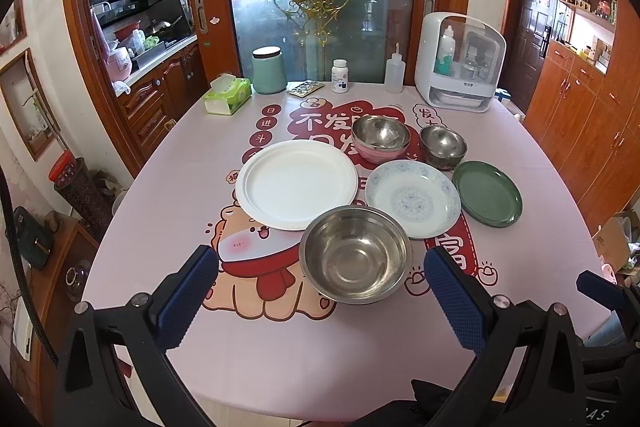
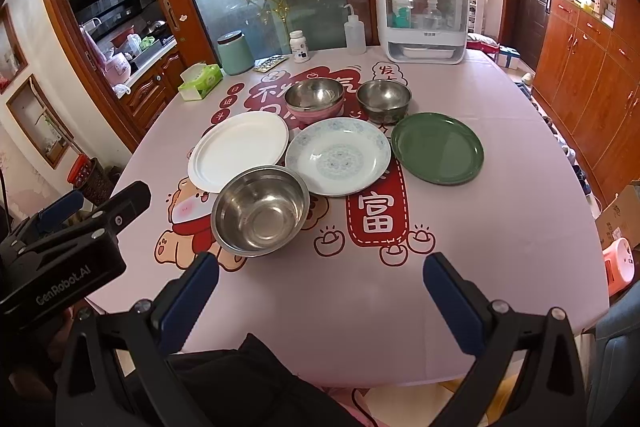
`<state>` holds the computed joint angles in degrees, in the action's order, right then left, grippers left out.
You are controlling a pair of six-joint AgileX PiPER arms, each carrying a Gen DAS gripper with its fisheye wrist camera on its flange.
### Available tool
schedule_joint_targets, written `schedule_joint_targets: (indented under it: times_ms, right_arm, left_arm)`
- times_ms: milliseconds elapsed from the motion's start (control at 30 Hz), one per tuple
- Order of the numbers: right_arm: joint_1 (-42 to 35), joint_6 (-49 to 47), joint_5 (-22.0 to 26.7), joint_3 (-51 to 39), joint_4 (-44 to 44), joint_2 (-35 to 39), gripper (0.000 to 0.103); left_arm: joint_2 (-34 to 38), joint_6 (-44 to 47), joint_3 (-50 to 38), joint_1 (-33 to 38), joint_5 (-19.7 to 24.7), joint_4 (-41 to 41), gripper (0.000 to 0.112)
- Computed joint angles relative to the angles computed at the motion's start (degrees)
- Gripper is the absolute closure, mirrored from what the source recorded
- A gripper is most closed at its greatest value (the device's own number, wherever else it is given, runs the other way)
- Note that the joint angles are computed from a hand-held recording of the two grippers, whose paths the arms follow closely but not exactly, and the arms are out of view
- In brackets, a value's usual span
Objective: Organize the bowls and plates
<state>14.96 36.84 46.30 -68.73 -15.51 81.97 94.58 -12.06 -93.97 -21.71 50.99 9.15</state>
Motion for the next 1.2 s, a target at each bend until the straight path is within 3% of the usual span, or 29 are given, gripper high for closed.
schedule_joint_targets:
  times_ms: [933,1200]
  right_arm:
    - [-2.3,-4.0,-2.5,1.6,2.3,0.1,0.001]
    - [-6.6,-13.0,-4.1,3.4,8.0,-1.9,0.001]
  left_arm:
    - [-1.0,-5.8,1.5,-3.8,0.4,4.1,0.01]
    - [-1.0,-8.6,1.4,-5.7,1.1,5.9,0.01]
